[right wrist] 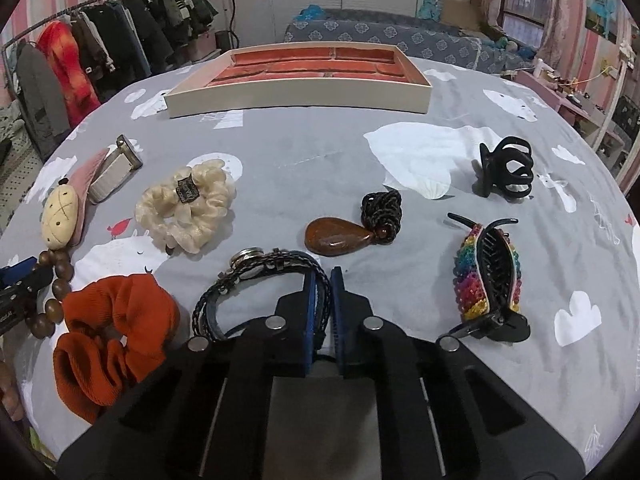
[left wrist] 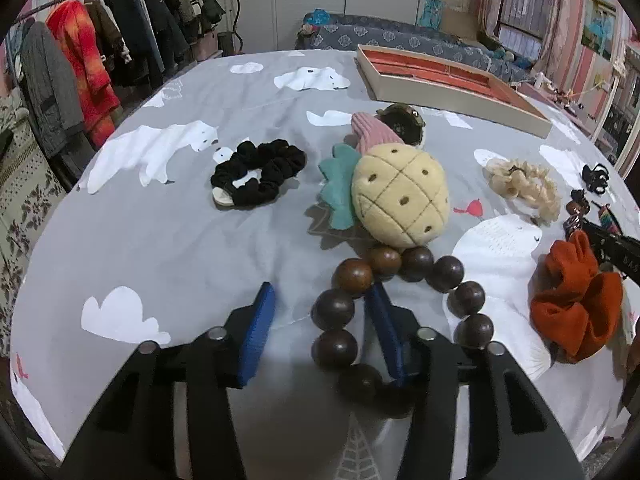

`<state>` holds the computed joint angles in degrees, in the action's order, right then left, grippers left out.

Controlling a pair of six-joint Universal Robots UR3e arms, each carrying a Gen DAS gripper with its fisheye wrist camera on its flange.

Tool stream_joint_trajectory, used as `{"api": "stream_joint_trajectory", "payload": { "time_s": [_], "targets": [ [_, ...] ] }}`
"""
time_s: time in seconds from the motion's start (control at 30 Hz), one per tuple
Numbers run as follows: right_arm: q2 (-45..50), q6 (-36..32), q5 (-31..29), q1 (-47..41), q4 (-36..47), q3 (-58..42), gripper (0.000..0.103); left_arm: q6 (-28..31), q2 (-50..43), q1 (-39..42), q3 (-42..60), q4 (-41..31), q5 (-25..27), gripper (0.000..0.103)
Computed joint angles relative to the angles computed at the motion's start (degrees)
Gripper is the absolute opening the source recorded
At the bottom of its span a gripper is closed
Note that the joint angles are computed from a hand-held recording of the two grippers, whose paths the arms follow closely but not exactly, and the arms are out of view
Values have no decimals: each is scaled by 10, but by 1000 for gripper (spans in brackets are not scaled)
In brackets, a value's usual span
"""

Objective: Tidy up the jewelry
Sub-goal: 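Grasp the wooden bead bracelet with the left tool while the right tool grasps the black braided bracelet, then carry both bracelets into the red-lined tray and open both tools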

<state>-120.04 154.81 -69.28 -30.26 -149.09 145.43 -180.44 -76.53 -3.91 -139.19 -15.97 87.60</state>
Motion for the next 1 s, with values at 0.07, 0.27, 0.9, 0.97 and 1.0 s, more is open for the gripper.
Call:
{"api": "stream_joint_trajectory", "payload": {
  "time_s": [0.07, 0.27, 0.9, 0.97, 1.0],
  "targets": [
    [4, -6, 3, 0, -8, 3, 8, -1, 2, 2, -5, 8, -9, 26],
    [-39, -35, 39, -29, 11, 16, 7, -16, 7, 2, -13, 20, -11, 24],
    [-160, -131, 181, -149, 173, -39, 7, -30, 45, -82, 93, -18, -26, 19],
    [-129, -114, 181, -138, 142, -57, 7, -24, 7, -101, 130, -9, -10, 19],
    [-115, -105, 178, -131, 126, -65, 7, -21, -7, -105, 145, -9, -9, 19]
  ]
}}
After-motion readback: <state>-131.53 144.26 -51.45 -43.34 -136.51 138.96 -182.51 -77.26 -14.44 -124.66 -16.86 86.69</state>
